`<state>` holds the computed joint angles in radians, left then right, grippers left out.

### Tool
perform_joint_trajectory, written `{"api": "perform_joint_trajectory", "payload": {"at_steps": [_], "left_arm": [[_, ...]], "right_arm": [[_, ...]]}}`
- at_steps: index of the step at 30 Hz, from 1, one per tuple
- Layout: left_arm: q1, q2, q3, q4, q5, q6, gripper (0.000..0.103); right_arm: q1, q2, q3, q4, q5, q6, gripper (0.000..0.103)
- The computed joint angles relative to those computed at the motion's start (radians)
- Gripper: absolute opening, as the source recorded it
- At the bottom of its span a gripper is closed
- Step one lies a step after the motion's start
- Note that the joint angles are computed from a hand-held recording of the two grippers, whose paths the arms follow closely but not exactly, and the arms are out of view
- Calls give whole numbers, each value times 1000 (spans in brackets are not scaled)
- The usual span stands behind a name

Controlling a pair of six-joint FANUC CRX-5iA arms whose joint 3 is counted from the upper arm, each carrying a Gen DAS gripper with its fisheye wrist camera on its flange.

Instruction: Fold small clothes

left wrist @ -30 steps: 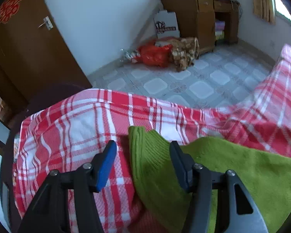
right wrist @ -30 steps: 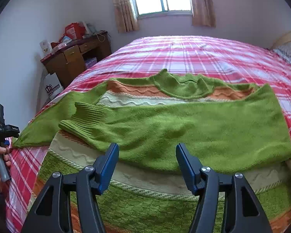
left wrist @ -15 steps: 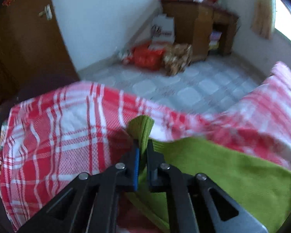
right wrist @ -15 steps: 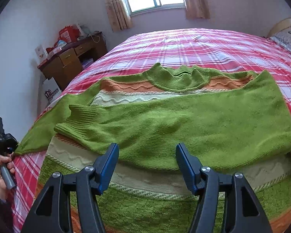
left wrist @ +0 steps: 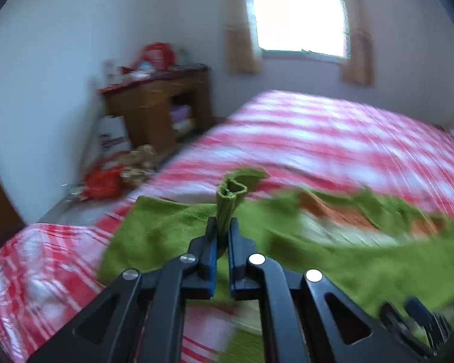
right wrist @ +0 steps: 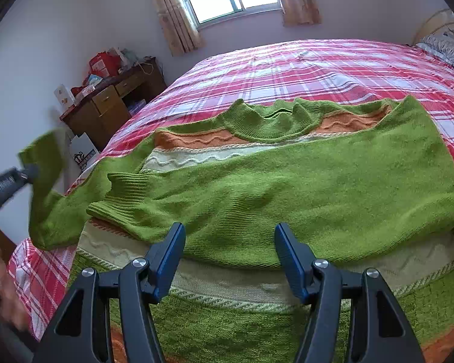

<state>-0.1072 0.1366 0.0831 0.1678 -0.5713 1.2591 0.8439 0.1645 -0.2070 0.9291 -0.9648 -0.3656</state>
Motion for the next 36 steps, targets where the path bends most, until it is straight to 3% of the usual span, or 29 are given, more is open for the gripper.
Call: {"api": "perform_joint_trajectory", "payload": {"at_steps": [6, 7, 8, 10, 13, 14, 18, 20, 23, 24, 25, 27, 28, 30, 36], "left_arm": [[12, 6, -48, 101, -121, -142, 18], [25, -1, -58, 133, -136, -172, 34], [47, -11, -75, 177, -152, -208, 58], [86, -46, -122, 191, -123, -191, 77], [122, -110, -220, 185, -44, -163, 77], [140, -112, -224, 161, -40, -118, 77], [158, -78, -227, 146, -57, -52, 75], [147, -91, -260, 155, -1, -58, 74], [135, -83, -267, 162, 12, -68, 80], [138, -88, -281, 186, 23, -89, 81], [139, -89, -293, 220, 32, -116, 82], [152, -95, -335, 336, 48, -213, 85], [158, -100, -357, 395, 54, -261, 86], [160, -98, -366, 432, 59, -284, 86], [153, -99, -340, 334, 52, -210, 87]], "right_arm": [[-11, -26, -40, 22, 49, -46, 62], [-14, -30, -46, 24, 58, -53, 62], [-17, -35, -53, 26, 70, -61, 62], [-23, -42, -54, 15, 86, -57, 62], [-42, -58, -55, 11, 160, -53, 62], [-58, -60, -52, 19, 222, -43, 62], [-78, 15, 76, -63, 294, 144, 62], [-82, 85, 189, -182, 289, 302, 62], [-90, 196, 371, -367, 204, 505, 62], [-93, 222, 405, -396, 196, 542, 49], [-90, 250, 440, -392, 172, 567, 23], [-77, 292, 501, -351, 93, 590, 17], [-73, 301, 521, -344, 78, 603, 7], [-68, 298, 537, -308, 70, 616, 7], [-57, 175, 439, -38, 93, 499, 7]]}}
